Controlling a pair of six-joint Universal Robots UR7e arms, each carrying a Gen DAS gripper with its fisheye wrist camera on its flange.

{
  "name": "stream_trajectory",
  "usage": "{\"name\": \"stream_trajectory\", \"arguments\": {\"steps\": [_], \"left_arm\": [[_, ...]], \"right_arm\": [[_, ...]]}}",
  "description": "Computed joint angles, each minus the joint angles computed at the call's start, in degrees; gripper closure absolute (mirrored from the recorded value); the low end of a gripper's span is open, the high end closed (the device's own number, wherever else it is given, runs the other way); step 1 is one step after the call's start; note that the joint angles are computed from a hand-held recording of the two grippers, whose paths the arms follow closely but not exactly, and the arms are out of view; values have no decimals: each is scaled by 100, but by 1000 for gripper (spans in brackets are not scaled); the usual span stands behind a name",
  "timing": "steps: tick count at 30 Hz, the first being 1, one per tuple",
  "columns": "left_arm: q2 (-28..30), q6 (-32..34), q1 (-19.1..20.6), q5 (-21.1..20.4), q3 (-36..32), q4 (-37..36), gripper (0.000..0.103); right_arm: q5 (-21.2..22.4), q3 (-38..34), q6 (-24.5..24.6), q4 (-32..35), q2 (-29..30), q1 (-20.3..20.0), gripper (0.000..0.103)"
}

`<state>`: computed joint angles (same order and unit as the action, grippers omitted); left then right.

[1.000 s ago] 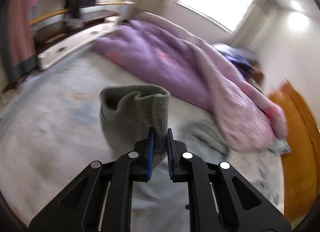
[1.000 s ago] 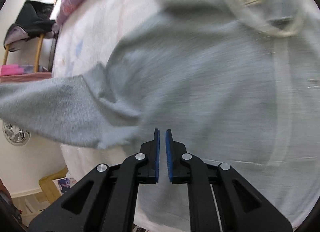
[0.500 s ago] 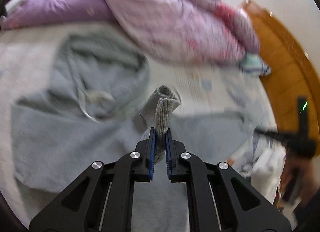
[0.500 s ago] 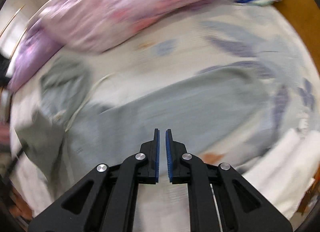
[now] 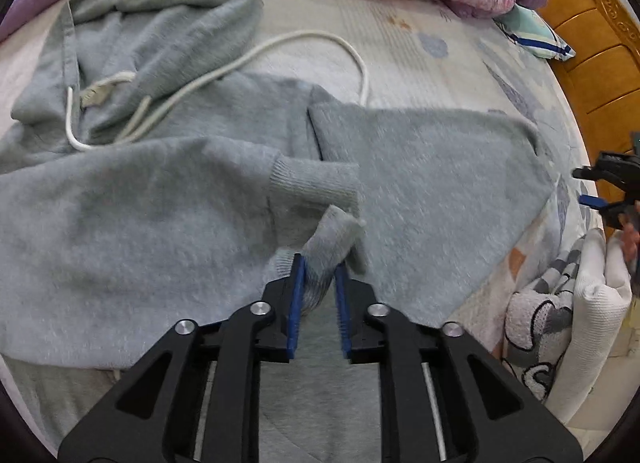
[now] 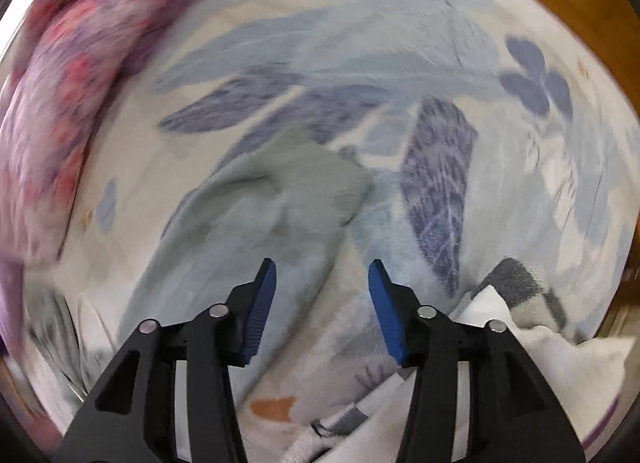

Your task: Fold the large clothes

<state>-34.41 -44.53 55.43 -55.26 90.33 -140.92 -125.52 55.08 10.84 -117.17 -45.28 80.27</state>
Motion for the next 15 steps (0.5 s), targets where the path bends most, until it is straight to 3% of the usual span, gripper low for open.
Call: {"name": "stream_trajectory", "arguments": {"steps": [2,4,8,10,11,12,13,15], "left_arm": [[-61,14,14,-195,96,-237,56],[-153,11,9,-362,229,-600,46],[-360,-34,-46,-309,458,-991,40],[-489,-158,-22,-146,579,-974,40],[-516,-228,2,-83,602,-892,40],[-529,-338,36,7,553,-655,40],[-540,-446,110,52,530,-425,40],[-533,-609,221,58,506,-171,40]], "right_arm": [[192,-280,239,279,150,-114,56],[338,-518,292,498,315,-187,56],[386,-694,544,757,503,-296,56],[379,-530,434,507,468,-315,58],[328,-413,336,326,428,-307,64],[311,-267,245,114,367,-299,84],[347,-127,163,-82,302,-298,91],[392,278,-202,-711,106,-236,96]]}}
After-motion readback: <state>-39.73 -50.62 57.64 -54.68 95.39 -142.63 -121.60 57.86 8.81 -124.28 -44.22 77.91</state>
